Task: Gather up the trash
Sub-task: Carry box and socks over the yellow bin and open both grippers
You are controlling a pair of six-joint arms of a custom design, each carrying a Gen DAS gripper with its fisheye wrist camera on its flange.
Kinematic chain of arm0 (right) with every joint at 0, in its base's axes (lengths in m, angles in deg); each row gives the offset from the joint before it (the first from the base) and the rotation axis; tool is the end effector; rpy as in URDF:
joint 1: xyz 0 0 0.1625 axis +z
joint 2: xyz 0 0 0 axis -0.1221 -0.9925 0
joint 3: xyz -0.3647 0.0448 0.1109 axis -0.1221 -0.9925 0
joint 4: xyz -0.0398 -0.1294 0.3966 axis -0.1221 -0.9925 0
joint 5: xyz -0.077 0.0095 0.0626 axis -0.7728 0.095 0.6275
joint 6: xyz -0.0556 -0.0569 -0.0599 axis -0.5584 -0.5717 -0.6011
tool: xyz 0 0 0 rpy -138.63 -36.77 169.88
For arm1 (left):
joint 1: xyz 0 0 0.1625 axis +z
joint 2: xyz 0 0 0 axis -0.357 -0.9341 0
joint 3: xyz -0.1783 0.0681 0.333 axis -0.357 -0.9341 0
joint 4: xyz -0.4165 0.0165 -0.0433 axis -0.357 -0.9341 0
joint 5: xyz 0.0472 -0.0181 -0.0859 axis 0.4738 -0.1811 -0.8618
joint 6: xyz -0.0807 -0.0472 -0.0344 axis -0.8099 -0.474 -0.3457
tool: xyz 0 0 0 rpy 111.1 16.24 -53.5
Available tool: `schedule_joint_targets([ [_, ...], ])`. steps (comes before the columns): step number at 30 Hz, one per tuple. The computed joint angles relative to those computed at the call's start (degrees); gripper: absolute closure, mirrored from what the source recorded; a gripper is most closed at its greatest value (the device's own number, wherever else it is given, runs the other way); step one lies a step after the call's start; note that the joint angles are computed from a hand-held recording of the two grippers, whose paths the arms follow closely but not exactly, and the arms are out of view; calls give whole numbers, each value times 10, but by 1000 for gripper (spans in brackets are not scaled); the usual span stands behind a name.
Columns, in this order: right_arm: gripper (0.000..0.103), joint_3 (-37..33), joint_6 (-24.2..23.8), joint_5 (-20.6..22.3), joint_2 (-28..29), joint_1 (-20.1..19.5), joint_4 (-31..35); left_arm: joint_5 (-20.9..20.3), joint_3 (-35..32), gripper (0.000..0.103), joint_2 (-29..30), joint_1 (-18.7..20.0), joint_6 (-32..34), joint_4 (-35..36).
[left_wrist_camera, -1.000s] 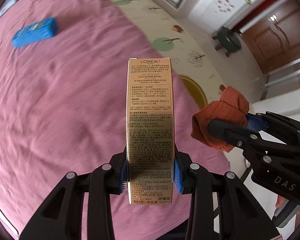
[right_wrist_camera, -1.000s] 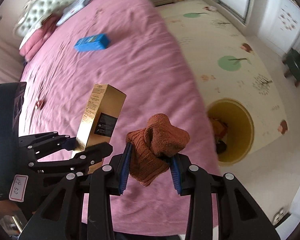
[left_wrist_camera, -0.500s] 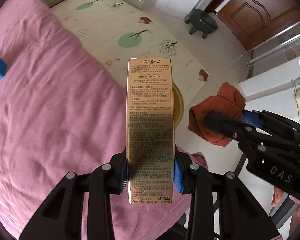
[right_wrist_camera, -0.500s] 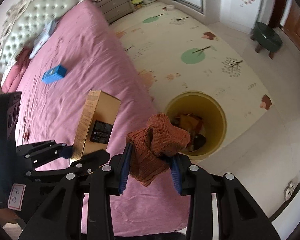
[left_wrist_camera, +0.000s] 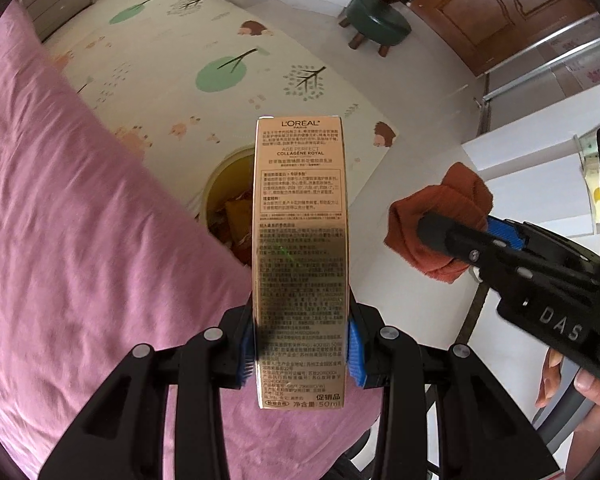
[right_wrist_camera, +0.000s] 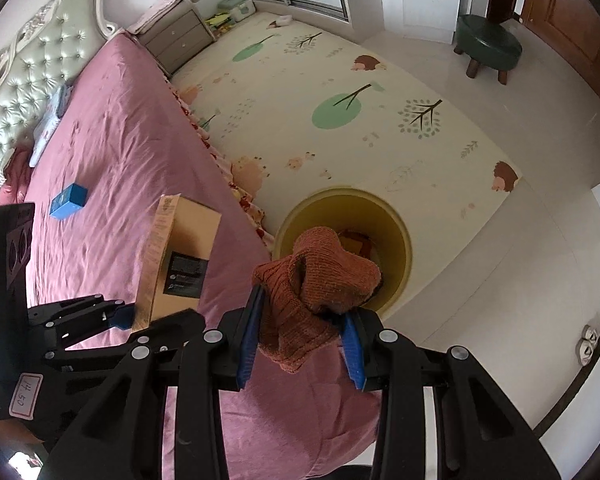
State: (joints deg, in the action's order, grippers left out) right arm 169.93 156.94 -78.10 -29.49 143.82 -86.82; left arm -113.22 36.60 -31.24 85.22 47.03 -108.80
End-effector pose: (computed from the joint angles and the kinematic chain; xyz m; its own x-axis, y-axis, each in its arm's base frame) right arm 0.4687 -0.3425 0.0185 -0.8053 0.3925 0.4443 0.1547 0.8627 -0.4816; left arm -0.0435 -0.4756 0.3474 -0.7542 0.5900 -0.2883 0.5015 0.8009 0.3271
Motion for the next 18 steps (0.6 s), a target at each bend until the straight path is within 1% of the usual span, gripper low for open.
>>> schedule_joint_targets([
  [6, 66, 1, -5, -20, -15, -9, 16, -13, -10, 66, 29, -13, 28, -29],
  [7, 61, 2, -2, -26, -18, -10, 20, -14, -13, 61, 32, -16, 28, -29],
  [8, 61, 2, 0, -31, -21, -11, 23, -16, -16, 40, 35, -17, 29, -30],
  [9, 59, 2, 3, -35, -24, -11, 28, -20, -20, 32, 38, -16, 34, -31],
  [10, 57, 2, 6, -39, -26, -12, 31, -19, -20, 30, 36, -17, 36, -36],
  [14, 56, -1, 9, -46, -28, -14, 32, -5, -23, 30, 33, -16, 42, -29],
  [18, 56, -18, -13, -42, -16, -16, 26, 3, -29, 30, 29, -14, 41, -19],
])
